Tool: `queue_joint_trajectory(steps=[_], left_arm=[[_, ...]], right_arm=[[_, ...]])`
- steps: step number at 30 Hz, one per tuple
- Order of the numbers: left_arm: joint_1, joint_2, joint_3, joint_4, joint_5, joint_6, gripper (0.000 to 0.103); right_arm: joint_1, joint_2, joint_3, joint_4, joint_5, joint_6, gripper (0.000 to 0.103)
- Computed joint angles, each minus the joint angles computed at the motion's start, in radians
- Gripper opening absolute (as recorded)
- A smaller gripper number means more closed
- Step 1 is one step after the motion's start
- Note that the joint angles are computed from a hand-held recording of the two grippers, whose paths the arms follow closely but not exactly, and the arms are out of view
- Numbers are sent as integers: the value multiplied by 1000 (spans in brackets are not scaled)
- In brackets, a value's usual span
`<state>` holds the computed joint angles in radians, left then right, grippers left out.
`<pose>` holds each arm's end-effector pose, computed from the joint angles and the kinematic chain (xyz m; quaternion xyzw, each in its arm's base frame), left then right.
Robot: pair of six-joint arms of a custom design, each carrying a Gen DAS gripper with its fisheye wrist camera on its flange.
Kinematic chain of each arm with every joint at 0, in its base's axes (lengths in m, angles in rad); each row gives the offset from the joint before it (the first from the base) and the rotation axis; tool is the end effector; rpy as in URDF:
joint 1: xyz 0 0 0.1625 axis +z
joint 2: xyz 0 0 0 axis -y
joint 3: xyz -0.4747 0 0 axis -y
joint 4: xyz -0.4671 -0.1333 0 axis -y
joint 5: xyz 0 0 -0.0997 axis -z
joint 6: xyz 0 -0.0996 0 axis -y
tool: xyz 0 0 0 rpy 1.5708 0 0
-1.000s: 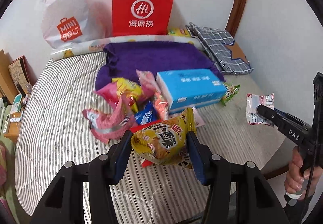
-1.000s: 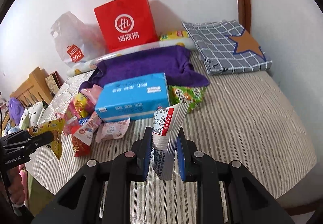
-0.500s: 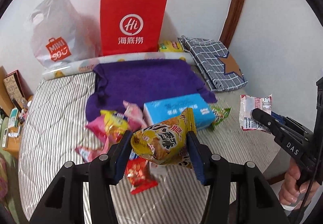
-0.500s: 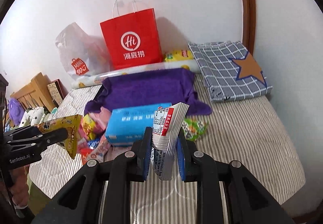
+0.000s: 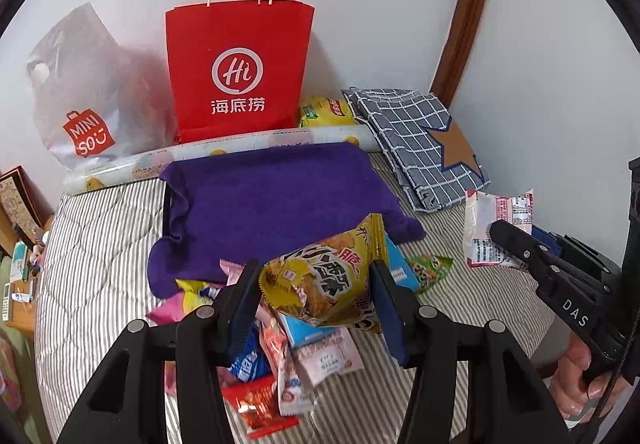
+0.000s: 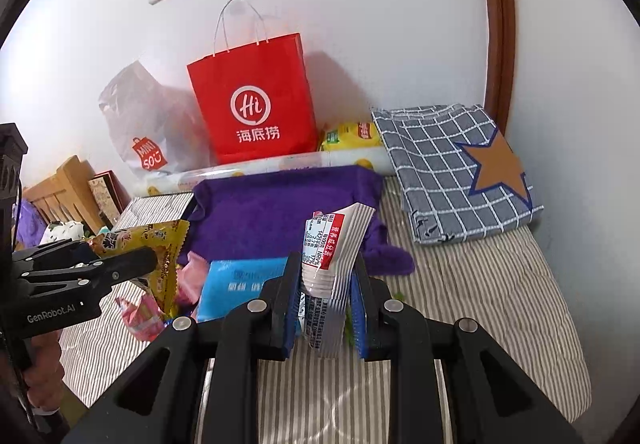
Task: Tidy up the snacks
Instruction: 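Carry the yellow bag and white sachet in both grippers over the purple towel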
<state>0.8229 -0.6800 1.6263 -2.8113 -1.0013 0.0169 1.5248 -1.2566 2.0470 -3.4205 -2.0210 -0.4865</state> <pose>-0.3811 -0.6858 0.0307 0.3161 0.8962 -0.2307 0.2092 0.0622 -0.6058 0.3251 0.0737 -0.8455 0.4245 0.3154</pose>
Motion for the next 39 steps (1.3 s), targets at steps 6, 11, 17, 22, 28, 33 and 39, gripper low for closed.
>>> queue_joint_trajectory(steps=[6, 11, 17, 22, 28, 33, 39], left_arm=[[21, 23, -64, 40, 6, -3, 52], [42, 39, -116, 67, 28, 3, 52], [69, 63, -186, 94, 60, 13, 52], [98, 89, -251, 120, 86, 10, 52], [126, 122, -319, 148, 129, 2, 52], [143, 166, -392, 180, 159, 10, 52], [163, 228, -488, 221, 159, 31, 52]], right_arm=[[-5, 38, -71, 39, -2, 0, 23], [-4, 79, -138, 71, 7, -8, 23], [-1, 137, -236, 123, 24, -24, 23], [-4, 186, -312, 170, 28, -29, 23], [-9, 241, -402, 205, 27, -55, 23], [-16, 282, -481, 241, 33, -61, 23], [-31, 338, -579, 297, 38, -67, 23]])
